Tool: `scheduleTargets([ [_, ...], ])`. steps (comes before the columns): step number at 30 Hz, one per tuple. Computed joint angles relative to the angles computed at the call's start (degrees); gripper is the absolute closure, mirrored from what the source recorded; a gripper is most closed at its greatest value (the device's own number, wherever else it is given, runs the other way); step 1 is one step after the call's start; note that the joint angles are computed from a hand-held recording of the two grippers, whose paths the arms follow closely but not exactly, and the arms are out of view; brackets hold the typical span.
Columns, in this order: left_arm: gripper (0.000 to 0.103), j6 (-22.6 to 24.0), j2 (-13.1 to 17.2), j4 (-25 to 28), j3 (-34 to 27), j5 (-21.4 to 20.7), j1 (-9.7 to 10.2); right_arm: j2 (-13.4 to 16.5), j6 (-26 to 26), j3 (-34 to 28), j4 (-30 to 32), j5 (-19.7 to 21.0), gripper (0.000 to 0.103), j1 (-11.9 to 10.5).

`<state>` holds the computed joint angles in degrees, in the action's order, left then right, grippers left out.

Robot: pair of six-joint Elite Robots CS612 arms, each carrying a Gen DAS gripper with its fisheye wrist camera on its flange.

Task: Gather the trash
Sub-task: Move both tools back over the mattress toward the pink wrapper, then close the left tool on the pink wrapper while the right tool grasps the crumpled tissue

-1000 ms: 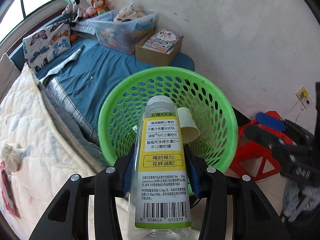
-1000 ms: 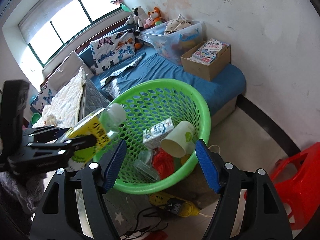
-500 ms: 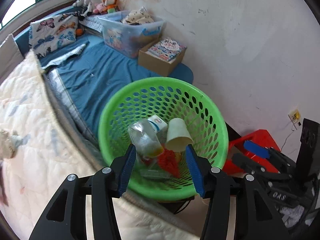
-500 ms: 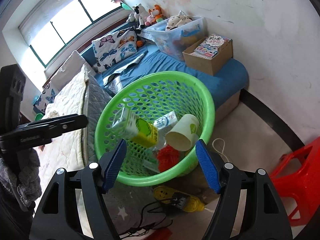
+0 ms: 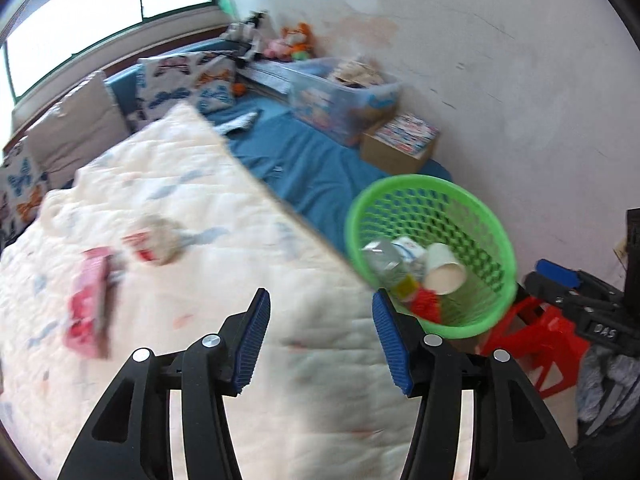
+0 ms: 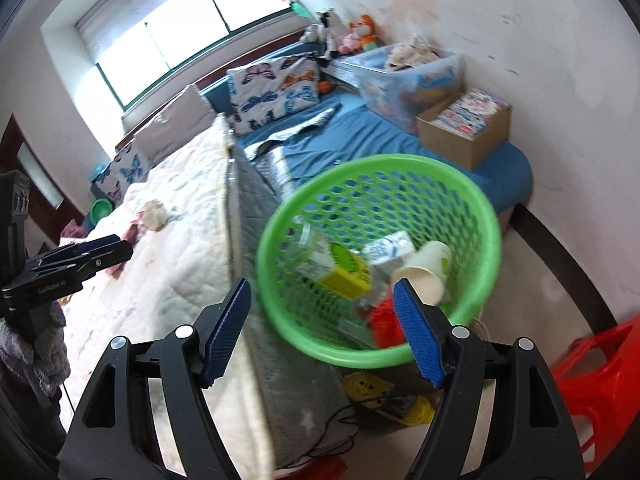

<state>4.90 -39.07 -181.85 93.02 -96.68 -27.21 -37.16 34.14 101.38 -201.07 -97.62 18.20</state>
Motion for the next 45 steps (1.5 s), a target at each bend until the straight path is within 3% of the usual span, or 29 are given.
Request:
scheduleTargets([
  [6, 0.033, -1.2, 0.0, -3.3, 0.4, 7.7, 2.17, 0.7, -3.4, -4.2, 2.6, 1.7, 0.029, 1.3],
  [14, 0.025, -4.5, 2.5, 1.4, -3.9, 12.4, 6.0, 2.1, -7.5, -10.3, 6.5, 3.9, 0.029, 2.7],
  [24, 0.013, -5.5, 5.6, 6.1, -8.4, 13.9, 8.26, 4.5, -12.0, -18.0, 12.4, 5.8, 0.027, 3.7],
  [32, 0.012, -7.4, 7.3, 9.8, -11.5, 9.4, 9.82, 6.5, -14.7, -23.5, 15.9, 6.7, 0.027, 4.2],
  [35, 0.012, -7.2, 8.0, 10.2, -12.4, 9.4, 9.89, 7.4, -15.7, -25.8, 17.9, 6.9, 0.027, 4.3],
  [40, 0.039, -7.1, 8.5, 10.6, -12.9, 7.8, 10.18, 9.4, -17.6, -29.9, 21.2, 8.0, 0.027, 4.4],
  [45, 0.05, -7.3, 8.1, 8.7, -11.8, 7.7, 10.38, 11.9, -18.7, -35.0, 24.9, 8.8, 0.027, 4.6],
])
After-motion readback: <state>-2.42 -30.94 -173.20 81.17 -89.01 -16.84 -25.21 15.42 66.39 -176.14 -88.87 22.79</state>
